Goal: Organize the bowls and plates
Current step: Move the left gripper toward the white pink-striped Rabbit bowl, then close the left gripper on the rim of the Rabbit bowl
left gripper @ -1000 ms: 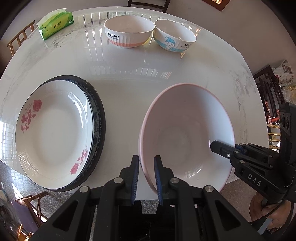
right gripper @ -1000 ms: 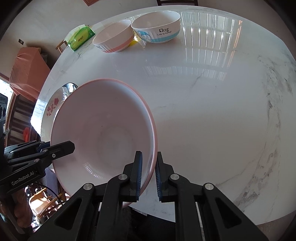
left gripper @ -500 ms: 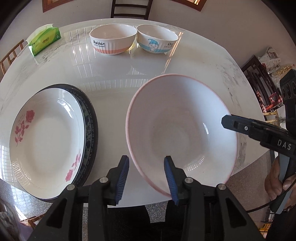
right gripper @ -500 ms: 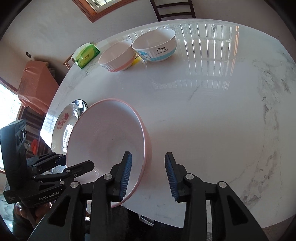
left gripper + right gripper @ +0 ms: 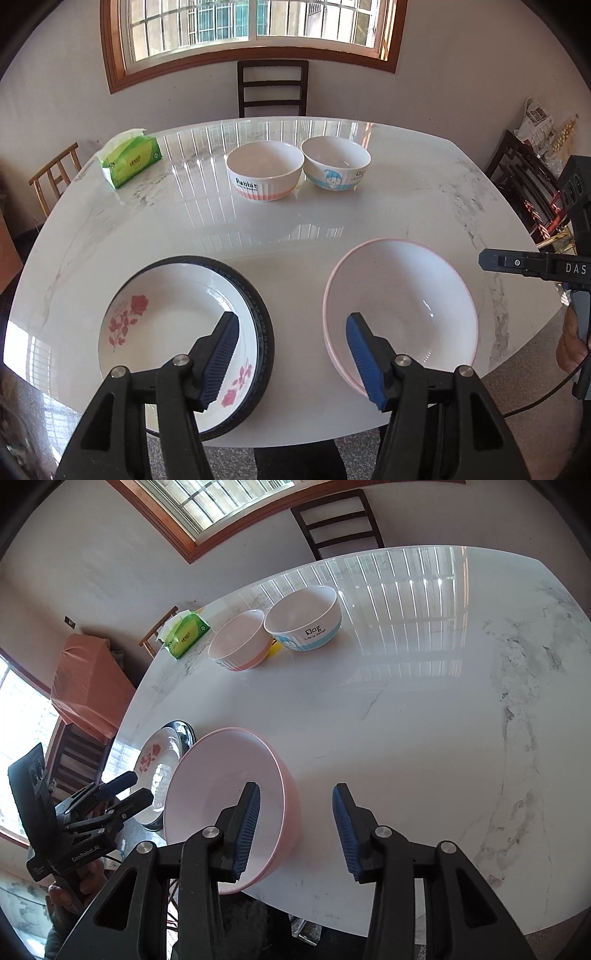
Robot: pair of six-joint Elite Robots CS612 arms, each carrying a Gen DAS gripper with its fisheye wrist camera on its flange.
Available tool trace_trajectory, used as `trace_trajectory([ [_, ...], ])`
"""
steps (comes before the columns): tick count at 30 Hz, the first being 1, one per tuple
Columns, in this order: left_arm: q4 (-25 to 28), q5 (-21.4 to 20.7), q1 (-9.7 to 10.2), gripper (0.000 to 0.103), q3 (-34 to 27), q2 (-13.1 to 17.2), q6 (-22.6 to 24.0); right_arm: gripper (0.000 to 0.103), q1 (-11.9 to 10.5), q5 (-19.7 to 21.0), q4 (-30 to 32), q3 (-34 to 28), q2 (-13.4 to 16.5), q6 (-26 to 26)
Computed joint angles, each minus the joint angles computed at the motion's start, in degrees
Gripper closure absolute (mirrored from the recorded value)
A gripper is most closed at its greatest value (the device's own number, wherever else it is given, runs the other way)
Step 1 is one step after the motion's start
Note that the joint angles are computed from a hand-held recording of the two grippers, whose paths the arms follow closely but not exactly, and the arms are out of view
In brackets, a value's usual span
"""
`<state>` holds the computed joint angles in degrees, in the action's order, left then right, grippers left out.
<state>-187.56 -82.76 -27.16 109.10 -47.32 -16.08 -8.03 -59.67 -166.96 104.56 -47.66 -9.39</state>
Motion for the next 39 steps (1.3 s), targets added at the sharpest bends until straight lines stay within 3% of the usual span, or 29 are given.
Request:
trace_trajectory([
  [8,-16.81,9.78,-2.27,0.041,2.27,2.54,8.19,0.06,0.96,0.06,-1.43,-0.28,-0.18,-0.32],
  [16,-15.17,11.14,-1.49,0.041,0.97,3.07,8.59,0.054,2.46,1.96,0.08,-1.97,0.14,1.33],
  [22,-13.24,11.12,-0.57,0.041,-0.32,3.38,9.7,0.053,3.7,2.99,6.19,-5.74,1.16,1.96],
  [31,0.32,-1.49,4.93,0.041,-7.19,3.37,5.56,0.051,5.66,2.94,14.49,-13.87,4.94,7.92],
  [39,12.38,-10.7,9.56,0.041,-18.02,7.05,0.89,0.051,7.46,0.06,17.6,-22.34,9.52,15.05],
])
